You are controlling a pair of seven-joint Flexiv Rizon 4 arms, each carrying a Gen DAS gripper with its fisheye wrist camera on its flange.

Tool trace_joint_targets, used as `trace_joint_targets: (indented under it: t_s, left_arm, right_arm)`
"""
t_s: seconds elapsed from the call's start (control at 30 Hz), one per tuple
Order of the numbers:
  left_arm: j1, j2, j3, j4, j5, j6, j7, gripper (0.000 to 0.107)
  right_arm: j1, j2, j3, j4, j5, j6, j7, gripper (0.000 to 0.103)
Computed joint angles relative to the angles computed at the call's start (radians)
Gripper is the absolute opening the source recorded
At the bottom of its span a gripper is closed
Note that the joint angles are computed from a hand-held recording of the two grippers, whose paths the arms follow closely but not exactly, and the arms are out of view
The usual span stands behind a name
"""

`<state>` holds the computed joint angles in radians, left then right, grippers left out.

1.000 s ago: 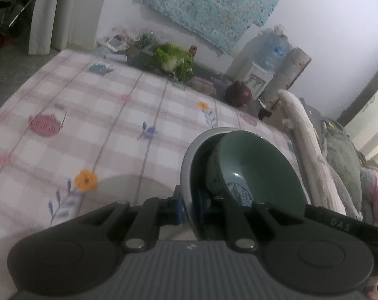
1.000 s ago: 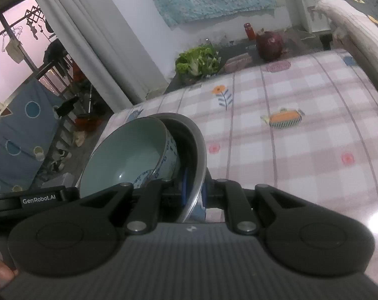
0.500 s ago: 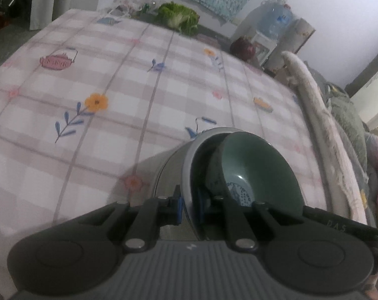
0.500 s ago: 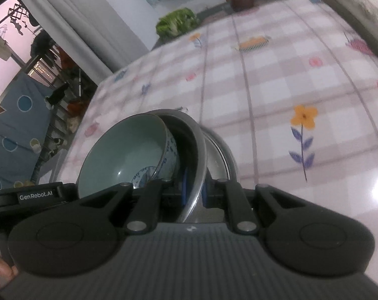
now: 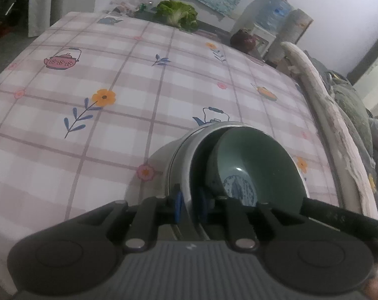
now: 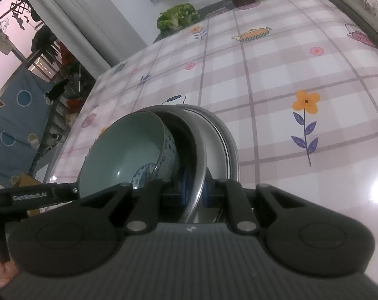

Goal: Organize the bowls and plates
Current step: 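Lift the steel bowl with green bowl and lower it onto the plate stack, then open both tools and pull them back from the stacked dishes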

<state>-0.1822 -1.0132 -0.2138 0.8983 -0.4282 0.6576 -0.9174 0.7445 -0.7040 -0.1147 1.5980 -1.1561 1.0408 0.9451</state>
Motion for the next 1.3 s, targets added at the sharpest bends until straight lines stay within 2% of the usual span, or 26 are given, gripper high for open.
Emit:
trace_joint_targets:
  t_s: [0.13,0.17,0.2,0.27,0.4,0.43,0.47,0.5,0.53,0.57,0.7,0.93,1.0,1.1,1.17,1.3]
  left_arm:
    - [0.022,0.037,-0.019,0.059,-0.009,0.02,0.068,0.021]
    - [0.021,0.059,-0.016,0.1,-0.006,0.07,0.086,0.038]
    - [0.016,0.085,-0.011,0.152,0.002,0.154,0.108,0.06]
    - [0.038,0.118,-0.056,0.242,-0.022,0.292,0.192,0.07]
    - [0.063,0.142,-0.083,0.272,-0.071,0.295,0.224,0.075]
    - [0.065,0.149,-0.087,0.285,-0.078,0.308,0.234,0.076]
    - [0.067,0.158,-0.091,0.302,-0.085,0.326,0.247,0.078]
    - [0.071,0.169,-0.098,0.324,-0.092,0.348,0.264,0.08]
    - [0.074,0.179,-0.104,0.344,-0.099,0.365,0.28,0.081]
    - [0.078,0.187,-0.109,0.361,-0.105,0.375,0.295,0.082]
    - [0.095,0.227,-0.13,0.436,-0.133,0.408,0.352,0.086]
    - [0.147,0.304,-0.223,0.601,-0.227,0.547,0.528,0.102]
    - [0.16,0.326,-0.247,0.646,-0.254,0.577,0.576,0.103]
    - [0.157,0.349,-0.25,0.688,-0.271,0.606,0.61,0.103]
    - [0.145,0.361,-0.24,0.714,-0.276,0.644,0.608,0.103]
    - [0.086,0.368,-0.16,0.726,-0.219,0.697,0.499,0.103]
  right_arm:
    - [0.005,0.003,0.01,-0.004,0.014,-0.021,-0.018,0.011]
    - [0.008,0.004,0.014,-0.007,0.022,-0.033,-0.027,0.011]
    - [0.013,0.005,0.014,-0.007,0.026,-0.046,-0.033,0.013]
    - [0.033,0.01,0.022,-0.014,0.049,-0.123,-0.065,0.02]
    - [0.042,0.043,0.008,0.028,-0.029,-0.127,0.037,0.026]
    - [0.041,0.051,0.009,0.037,-0.05,-0.133,0.059,0.031]
    - [0.043,0.058,0.017,0.041,-0.053,-0.159,0.067,0.045]
    - [0.047,0.065,0.027,0.044,-0.049,-0.195,0.064,0.053]
    - [0.051,0.071,0.037,0.045,-0.047,-0.23,0.058,0.066]
    - [0.053,0.078,0.042,0.052,-0.063,-0.247,0.068,0.073]
    - [0.056,0.098,0.079,0.067,-0.093,-0.303,0.077,0.08]
    - [0.097,0.086,0.138,0.018,0.002,-0.432,-0.073,0.086]
    - [0.112,0.076,0.149,-0.006,0.045,-0.465,-0.113,0.089]
    - [0.134,0.062,0.155,-0.037,0.099,-0.503,-0.156,0.1]
    - [0.149,0.053,0.155,-0.057,0.126,-0.529,-0.186,0.102]
    - [0.165,0.039,0.16,-0.098,0.191,-0.572,-0.241,0.102]
